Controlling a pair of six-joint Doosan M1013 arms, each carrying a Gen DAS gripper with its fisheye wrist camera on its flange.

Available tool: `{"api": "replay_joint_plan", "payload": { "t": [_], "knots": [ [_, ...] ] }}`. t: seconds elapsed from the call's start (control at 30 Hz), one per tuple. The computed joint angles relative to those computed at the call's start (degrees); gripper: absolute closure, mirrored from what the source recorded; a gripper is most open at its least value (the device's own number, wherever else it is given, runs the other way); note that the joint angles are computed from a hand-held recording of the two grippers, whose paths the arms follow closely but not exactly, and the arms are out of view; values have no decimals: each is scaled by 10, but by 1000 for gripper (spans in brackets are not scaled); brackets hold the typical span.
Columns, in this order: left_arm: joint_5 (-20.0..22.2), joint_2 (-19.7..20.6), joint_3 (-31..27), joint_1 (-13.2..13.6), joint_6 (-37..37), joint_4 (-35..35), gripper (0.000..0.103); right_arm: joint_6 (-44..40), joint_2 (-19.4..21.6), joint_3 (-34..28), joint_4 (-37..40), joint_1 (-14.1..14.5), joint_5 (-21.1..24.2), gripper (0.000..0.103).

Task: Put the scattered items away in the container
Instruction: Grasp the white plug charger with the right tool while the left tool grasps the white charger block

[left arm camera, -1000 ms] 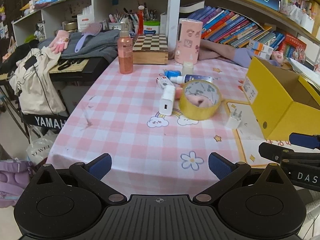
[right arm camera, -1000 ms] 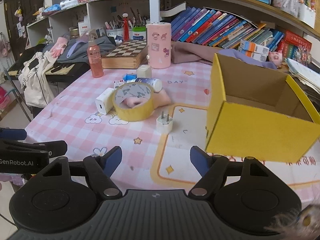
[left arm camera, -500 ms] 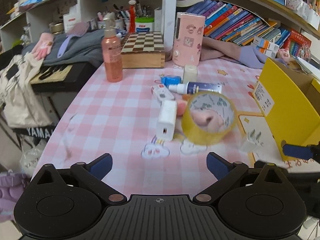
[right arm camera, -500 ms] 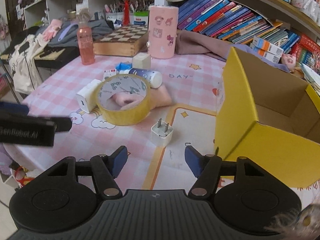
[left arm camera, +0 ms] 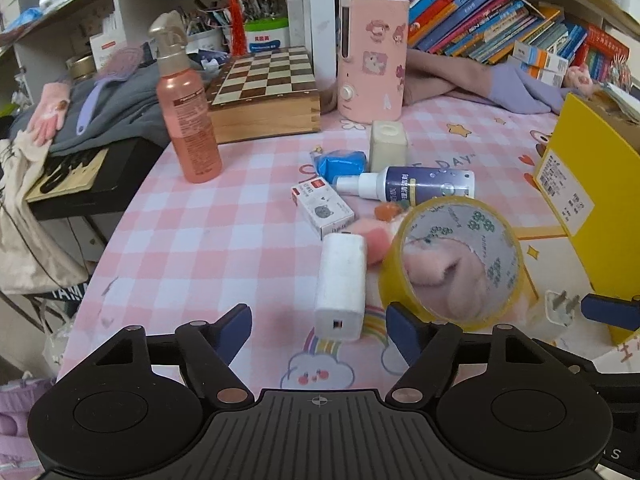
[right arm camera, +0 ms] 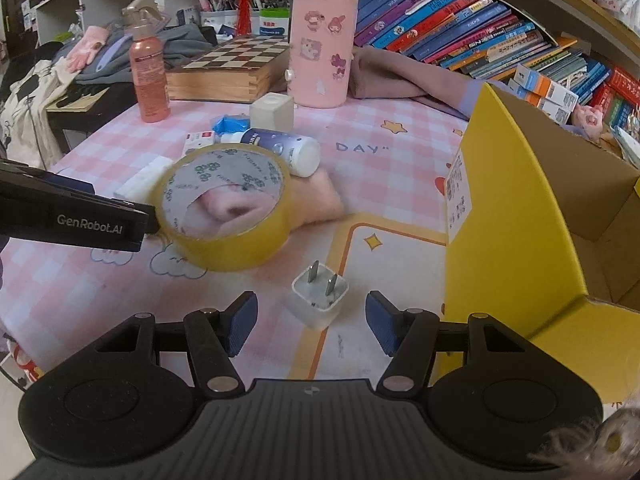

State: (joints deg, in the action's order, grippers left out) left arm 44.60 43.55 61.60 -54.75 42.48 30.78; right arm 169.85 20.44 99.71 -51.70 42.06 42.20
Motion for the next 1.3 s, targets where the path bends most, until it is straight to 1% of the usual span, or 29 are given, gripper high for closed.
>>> {"api": "replay_joint_plan", "payload": {
  "t": [0.13,0.3,0.33,0.37,0.4,0.43,0.47,0.5,0.6,0.73,0.93,1.13,1.3],
  "knots": [
    [1,10,-15,5,21,-19,41,-9,8,-8,9,-5,0,45],
    [-1,16,-23,9,40,-37,54,-30,13,-14,44,-14,-4,53],
    [-2,17,-24,9,42,-41,57,-30,12,-13,47,-15,-8,56],
    [-4,18,-25,10,45,-46,60,-32,11,-13,49,-16,-12,62],
    [-7,18,-25,11,49,-53,65,-33,11,-12,51,-17,-16,64],
    [-12,18,-24,12,54,-61,71,-35,10,-12,52,-18,-19,70],
    [-17,17,-23,13,59,-67,75,-36,9,-11,54,-19,-23,73],
    [-21,16,-21,13,61,-68,78,-41,9,-11,58,-19,-26,73],
    [-32,11,-13,13,51,-70,78,-44,6,-10,64,-21,-31,73],
    [-52,-4,8,10,27,-47,78,-19,-1,-4,29,-16,-32,73],
    [-79,-30,36,5,-12,-26,78,2,-14,2,6,-8,-33,73],
    [-103,-58,67,-4,-43,-5,78,34,-33,13,-35,7,-28,73],
    [-122,-86,103,-16,-80,20,78,49,-51,23,-48,23,-19,73]
  ]
}}
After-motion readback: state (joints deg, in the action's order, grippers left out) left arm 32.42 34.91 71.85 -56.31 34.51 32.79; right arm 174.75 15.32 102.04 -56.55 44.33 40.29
